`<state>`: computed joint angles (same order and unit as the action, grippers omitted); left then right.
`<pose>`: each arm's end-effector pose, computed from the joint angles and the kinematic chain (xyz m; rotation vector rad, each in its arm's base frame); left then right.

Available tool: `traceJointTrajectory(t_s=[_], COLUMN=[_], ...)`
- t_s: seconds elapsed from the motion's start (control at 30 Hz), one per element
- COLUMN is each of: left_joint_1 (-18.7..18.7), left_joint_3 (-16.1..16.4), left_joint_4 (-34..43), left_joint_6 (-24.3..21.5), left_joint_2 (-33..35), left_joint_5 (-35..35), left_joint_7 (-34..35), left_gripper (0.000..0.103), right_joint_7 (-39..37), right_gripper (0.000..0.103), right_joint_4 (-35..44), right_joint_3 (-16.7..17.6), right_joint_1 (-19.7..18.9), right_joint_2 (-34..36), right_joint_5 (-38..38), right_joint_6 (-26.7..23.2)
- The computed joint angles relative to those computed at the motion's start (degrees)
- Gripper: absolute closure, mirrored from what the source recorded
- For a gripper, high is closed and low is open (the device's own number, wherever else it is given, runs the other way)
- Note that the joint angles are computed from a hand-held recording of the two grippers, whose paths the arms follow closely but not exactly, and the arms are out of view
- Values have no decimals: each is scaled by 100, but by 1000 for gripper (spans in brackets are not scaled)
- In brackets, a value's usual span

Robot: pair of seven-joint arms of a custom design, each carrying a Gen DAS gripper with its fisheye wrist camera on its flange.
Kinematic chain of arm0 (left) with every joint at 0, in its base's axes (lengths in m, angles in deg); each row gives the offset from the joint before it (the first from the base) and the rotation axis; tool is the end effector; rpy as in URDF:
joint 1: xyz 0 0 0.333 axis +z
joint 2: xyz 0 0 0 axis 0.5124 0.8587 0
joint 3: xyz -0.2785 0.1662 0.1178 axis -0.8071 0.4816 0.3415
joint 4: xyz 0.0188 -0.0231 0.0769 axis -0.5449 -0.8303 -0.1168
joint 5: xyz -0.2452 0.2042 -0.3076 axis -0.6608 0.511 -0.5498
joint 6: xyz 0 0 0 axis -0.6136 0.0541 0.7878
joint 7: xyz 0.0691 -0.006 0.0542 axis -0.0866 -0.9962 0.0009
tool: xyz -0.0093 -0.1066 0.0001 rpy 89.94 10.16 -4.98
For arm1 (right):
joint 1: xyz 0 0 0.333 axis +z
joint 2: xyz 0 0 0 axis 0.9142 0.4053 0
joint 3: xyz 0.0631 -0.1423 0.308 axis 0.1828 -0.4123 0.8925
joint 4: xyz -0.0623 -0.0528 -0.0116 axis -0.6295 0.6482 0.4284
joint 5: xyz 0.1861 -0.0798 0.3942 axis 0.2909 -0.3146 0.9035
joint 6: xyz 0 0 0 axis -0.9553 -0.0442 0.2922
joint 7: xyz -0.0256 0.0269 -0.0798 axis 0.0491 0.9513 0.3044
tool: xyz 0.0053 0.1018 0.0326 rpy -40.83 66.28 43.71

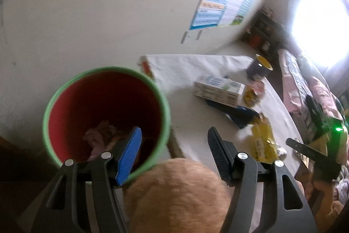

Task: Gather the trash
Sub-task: 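Grasp the yellow barcode box on the table with the left tool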

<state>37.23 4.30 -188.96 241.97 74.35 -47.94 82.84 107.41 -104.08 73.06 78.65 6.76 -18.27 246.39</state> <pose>0.5818 -0.0074 0.3583 -2.2696 1.3494 -0.7763 0.7562 0.1652 0.3058 -1.9461 1.7170 -0.1762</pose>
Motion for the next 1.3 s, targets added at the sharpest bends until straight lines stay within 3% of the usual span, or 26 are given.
traceJointTrajectory(t_s=[0.13, 0.23, 0.3, 0.4, 0.57, 0.67, 0.73, 0.9, 0.93, 1.0, 1.13, 1.3], left_joint_1=[54, 53, 144, 380, 253, 9, -14, -270, -356, -431, -504, -377], left_joint_3=[-419, -710, -1014, -1585, -1926, -1858, -1939, -1789, -1707, -1644, -1601, -1701], left_joint_4=[165, 326, 481, 866, 1723, 2209, 2520, 3289, 3432, 3610, 3976, 3755], left_joint_6=[-121, -246, -309, -468, -858, -1174, -1335, -1853, -1982, -2148, -2613, -2391], left_joint_2=[102, 211, 330, 653, 1421, 1818, 2100, 2712, 2817, 2973, 3296, 3197], left_joint_5=[-701, -1232, -1789, -2632, -2875, -2730, -2792, -2768, -2736, -2695, -2645, -2784], left_joint_7=[755, 1339, 1900, 2831, 3474, 3502, 3591, 3392, 3285, 3203, 3239, 3311], left_gripper=[43, 43, 43, 43, 43, 43, 43, 43, 43, 44, 46, 58], right_joint_7=[-182, -344, -637, -1026, -1380, -1295, -1184, -952, -947, -1045, -1112, -1061], right_gripper=[56, 56, 67, 77, 86, 87, 88, 86, 83, 64, 61, 61], right_joint_4=[154, 280, 287, 156, -261, -318, -363, -402, -405, -495, -561, -502], right_joint_3=[363, 461, 625, 697, 624, 519, 431, 373, 396, 479, 488, 466], right_joint_1=[-475, -591, -729, -779, -787, -772, -752, -823, -866, -981, -1039, -1042], right_joint_2=[223, 387, 410, 306, -59, -100, -125, -107, -103, -162, -213, -142], right_joint_5=[660, 892, 1162, 1476, 1860, 1880, 1797, 1758, 1809, 1991, 2133, 2155], right_joint_6=[-355, -691, -838, -665, 45, 188, 145, -57, -76, -29, -22, -142])
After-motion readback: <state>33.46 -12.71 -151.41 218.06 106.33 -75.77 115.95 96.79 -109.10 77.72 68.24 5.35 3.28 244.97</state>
